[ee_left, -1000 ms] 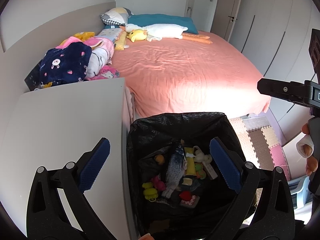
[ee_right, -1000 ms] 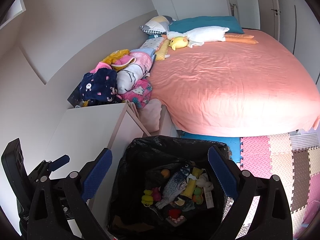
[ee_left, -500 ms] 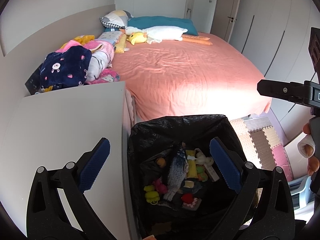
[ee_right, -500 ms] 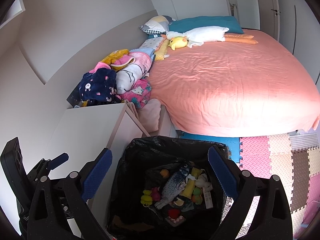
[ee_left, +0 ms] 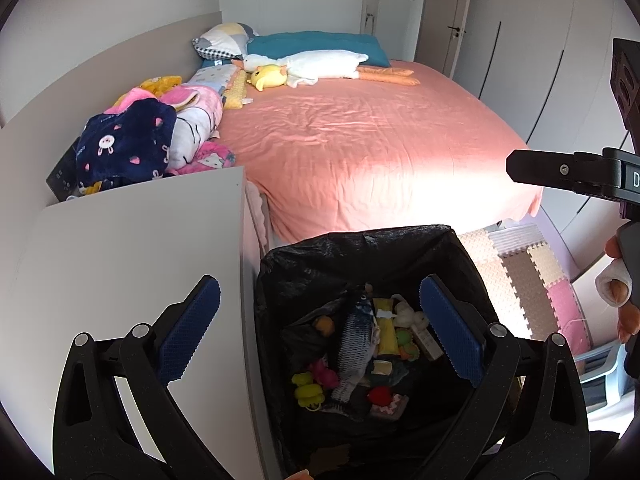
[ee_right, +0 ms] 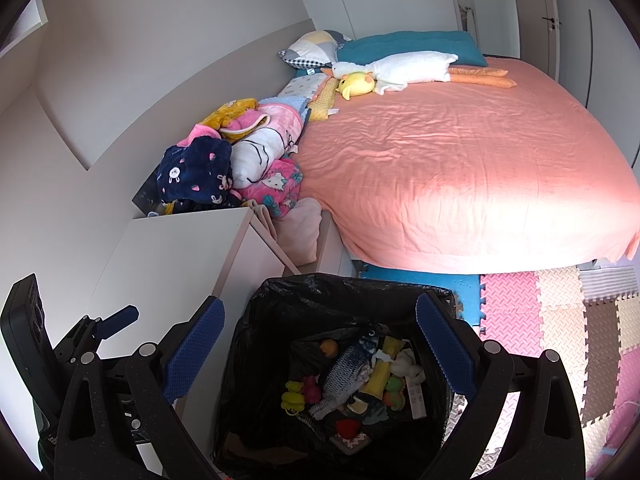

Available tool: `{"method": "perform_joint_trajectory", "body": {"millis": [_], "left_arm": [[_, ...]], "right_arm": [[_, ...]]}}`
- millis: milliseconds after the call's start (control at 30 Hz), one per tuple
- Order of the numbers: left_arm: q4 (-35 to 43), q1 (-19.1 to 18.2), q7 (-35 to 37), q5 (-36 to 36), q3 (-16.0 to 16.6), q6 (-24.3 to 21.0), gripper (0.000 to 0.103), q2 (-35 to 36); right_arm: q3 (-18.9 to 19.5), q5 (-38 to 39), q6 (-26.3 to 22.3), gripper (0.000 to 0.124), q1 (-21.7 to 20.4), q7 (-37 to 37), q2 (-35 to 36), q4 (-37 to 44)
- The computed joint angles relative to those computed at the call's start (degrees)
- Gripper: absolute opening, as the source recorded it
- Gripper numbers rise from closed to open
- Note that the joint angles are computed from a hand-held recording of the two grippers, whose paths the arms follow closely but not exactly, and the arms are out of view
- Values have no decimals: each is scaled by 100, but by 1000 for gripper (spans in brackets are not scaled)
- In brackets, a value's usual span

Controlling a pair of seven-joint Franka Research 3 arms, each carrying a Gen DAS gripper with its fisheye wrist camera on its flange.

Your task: Collect trash

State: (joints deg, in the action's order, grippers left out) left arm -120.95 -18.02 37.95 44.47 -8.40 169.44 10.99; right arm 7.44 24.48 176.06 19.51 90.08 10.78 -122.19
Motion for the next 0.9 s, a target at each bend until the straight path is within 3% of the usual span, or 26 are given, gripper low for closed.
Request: {"method": "perform_joint_trajectory", "body": {"millis": [267, 533, 700, 900], "left_arm": [[84, -59, -53, 170, 12, -155, 97, 23], [64, 27, 238, -182, -73, -96, 97, 48], [102, -57, 28, 19, 14, -134, 97, 44], [202, -232, -882, 1034, 180, -343, 97, 1]], "right_arm": [[-19, -31, -8, 96, 14, 33, 2, 5], [-2, -7, -34, 96, -17, 4, 26, 31], [-7, 14, -30, 96, -15, -27, 36, 38], [31, 90, -21, 96, -61, -124, 74, 70]]}}
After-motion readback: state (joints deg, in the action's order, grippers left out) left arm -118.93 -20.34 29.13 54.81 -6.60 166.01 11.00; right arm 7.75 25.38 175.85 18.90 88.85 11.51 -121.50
